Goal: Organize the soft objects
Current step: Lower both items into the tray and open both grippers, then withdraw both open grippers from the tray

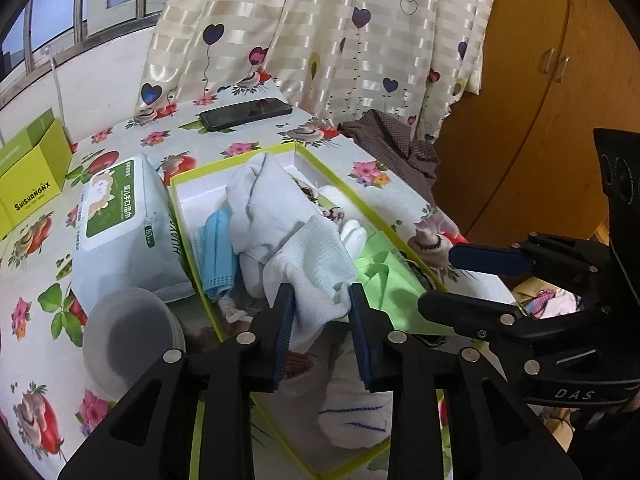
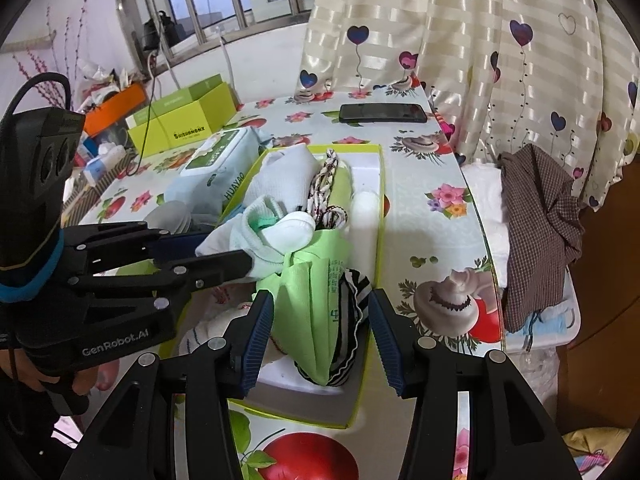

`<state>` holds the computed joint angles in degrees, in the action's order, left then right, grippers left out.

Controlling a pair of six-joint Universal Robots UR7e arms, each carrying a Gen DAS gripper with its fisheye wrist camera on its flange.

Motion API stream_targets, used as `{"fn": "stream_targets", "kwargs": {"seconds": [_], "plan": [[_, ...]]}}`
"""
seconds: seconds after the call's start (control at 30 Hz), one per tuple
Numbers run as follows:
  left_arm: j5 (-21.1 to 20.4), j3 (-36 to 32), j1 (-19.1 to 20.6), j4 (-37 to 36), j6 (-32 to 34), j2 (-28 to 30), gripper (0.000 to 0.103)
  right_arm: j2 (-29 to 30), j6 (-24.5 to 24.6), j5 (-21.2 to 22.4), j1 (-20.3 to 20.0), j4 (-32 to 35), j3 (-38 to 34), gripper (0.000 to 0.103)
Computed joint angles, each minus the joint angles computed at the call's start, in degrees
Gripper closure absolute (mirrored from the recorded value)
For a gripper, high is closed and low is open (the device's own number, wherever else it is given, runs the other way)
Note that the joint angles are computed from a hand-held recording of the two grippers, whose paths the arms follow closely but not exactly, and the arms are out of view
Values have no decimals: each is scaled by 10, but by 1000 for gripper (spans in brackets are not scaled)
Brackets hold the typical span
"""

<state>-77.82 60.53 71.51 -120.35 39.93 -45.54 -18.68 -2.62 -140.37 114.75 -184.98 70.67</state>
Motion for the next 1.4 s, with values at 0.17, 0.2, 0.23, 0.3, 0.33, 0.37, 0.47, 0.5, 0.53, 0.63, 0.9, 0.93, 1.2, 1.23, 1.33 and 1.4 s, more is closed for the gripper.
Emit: {"fn": "stream_targets", "kwargs": {"seconds": [0.17, 0.2, 0.23, 0.3, 0.33, 0.37, 0.47, 0.5, 0.53, 0.63, 0.9, 0.93, 1.2, 1.23, 1.33, 1.4], "plan": [[-18, -3, 3, 14, -10, -6, 64, 1, -5, -6, 4, -7, 1, 54], [-22, -3, 3, 16, -11, -7, 64, 1, -5, -8, 5, -8, 0, 54], [-23, -3, 3, 16, -11, -9, 64, 1, -4, -10, 6, -6, -1, 53], [-27, 0, 3, 15, -12, -13, 64, 2, -4, -13, 9, -7, -1, 53], [-29, 1, 3, 16, -12, -15, 64, 2, -3, -16, 11, -7, -1, 52], [-31, 3, 3, 15, -13, -17, 63, 3, -3, -19, 12, -6, -2, 52], [-35, 8, 3, 13, -14, -25, 63, 5, -2, -26, 17, -4, -5, 51], [-36, 13, 3, 12, -14, -30, 63, 5, -2, -29, 19, -3, -5, 50], [-38, 14, 4, 11, -14, -32, 63, 7, -1, -32, 22, -1, -7, 50], [-35, 30, 3, 2, -12, -47, 63, 11, 0, -41, 29, 7, -14, 46], [-20, 71, 4, -27, -5, -82, 63, 26, 12, -59, 46, 36, -32, 44], [-19, 76, 4, -30, -4, -87, 63, 28, 14, -61, 48, 41, -35, 43], [-6, 99, 13, -49, -13, -112, 63, 45, 28, -69, 59, 64, -51, 41], [-6, 104, 14, -51, -13, -115, 63, 47, 30, -70, 60, 69, -55, 40], [-3, 112, 17, -57, -17, -124, 63, 54, 33, -70, 63, 80, -63, 40], [0, 116, 18, -60, -18, -129, 63, 57, 34, -72, 65, 83, -66, 40]]}}
